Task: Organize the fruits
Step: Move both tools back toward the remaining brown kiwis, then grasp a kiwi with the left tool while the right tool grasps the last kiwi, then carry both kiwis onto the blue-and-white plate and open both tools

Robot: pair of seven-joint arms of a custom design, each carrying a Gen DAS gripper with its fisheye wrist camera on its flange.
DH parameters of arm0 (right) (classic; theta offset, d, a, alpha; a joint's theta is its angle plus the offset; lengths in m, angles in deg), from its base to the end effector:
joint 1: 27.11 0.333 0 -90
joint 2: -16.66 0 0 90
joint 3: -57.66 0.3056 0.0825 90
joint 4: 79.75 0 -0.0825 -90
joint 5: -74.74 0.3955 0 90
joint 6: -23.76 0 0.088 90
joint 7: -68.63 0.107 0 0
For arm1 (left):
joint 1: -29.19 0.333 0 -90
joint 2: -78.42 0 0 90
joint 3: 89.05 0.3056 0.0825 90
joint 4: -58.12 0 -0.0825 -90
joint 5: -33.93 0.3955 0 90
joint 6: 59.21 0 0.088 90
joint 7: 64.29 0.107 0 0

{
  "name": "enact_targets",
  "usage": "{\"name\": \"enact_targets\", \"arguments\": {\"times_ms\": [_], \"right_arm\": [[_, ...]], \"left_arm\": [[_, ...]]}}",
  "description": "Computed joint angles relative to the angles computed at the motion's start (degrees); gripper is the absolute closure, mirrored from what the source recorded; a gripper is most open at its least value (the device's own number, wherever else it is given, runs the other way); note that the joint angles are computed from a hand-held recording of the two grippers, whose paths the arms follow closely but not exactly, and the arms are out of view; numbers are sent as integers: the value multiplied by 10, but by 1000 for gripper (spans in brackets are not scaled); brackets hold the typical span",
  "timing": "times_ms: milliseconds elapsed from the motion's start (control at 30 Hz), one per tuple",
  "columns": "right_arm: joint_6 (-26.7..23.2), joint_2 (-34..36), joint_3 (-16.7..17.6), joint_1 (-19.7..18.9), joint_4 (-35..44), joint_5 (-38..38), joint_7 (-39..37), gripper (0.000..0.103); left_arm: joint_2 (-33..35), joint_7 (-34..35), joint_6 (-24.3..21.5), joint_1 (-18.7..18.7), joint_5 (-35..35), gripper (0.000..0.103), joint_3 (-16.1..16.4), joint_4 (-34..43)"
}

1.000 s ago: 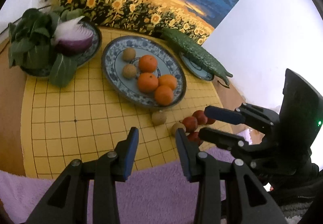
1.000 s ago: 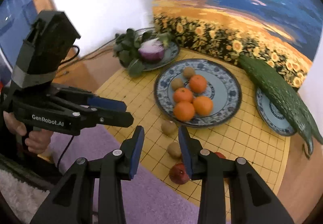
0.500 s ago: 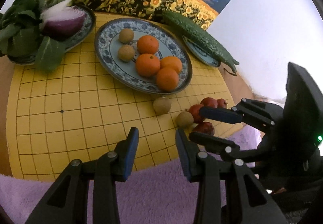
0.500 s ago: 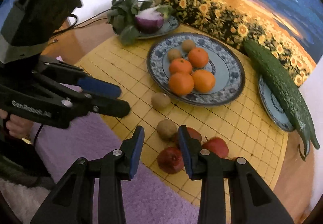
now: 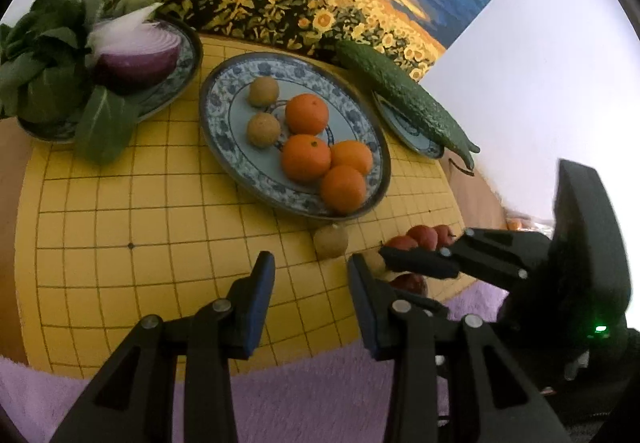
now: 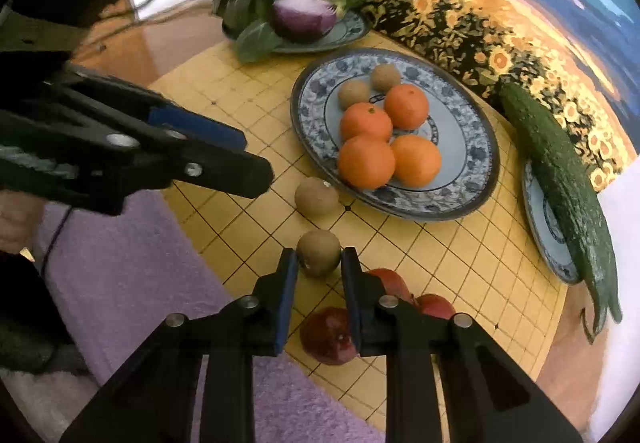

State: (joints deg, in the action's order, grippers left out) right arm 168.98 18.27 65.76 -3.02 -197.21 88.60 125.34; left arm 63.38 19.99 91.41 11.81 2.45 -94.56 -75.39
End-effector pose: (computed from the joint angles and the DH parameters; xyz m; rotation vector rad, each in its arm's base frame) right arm 0.5118 0.3184 0.4587 -2.5616 0.7868 -0.2660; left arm 0.4806 -0.1915 0.4863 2.1798 -1.9686 1.0044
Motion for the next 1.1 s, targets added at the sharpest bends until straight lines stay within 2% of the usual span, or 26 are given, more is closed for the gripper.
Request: {"name": "enact_targets", "arguments": {"times_ms": [100, 300, 400, 467, 667, 867, 1100], "right_arm": [[0, -25, -5, -7, -17, 68, -20, 79], [-1, -55, -19, -18, -33, 152, -14, 79], [2, -58, -23, -23, -30, 176, -15, 79], [6, -54, -25, -25, -24, 194, -16, 79], [35, -33, -21, -26, 2, 230, -25, 79], [36, 22, -9, -24, 73, 218, -38, 79], [53, 79, 5, -18, 132, 190, -41, 79]], "left_arm": [[17, 9, -3, -2, -3, 64, -1, 13], [56, 39, -13, 2, -34, 64, -11, 45], [66, 46, -11, 8, -48, 70, -19, 52], [69, 36, -11, 14, -40, 80, -25, 54], [49, 48, -8, 16, -56, 80, -25, 35], [2, -33, 49, 31, 28, 80, -24, -2], [35, -156, 72, 59, 136, 80, -16, 23]]}}
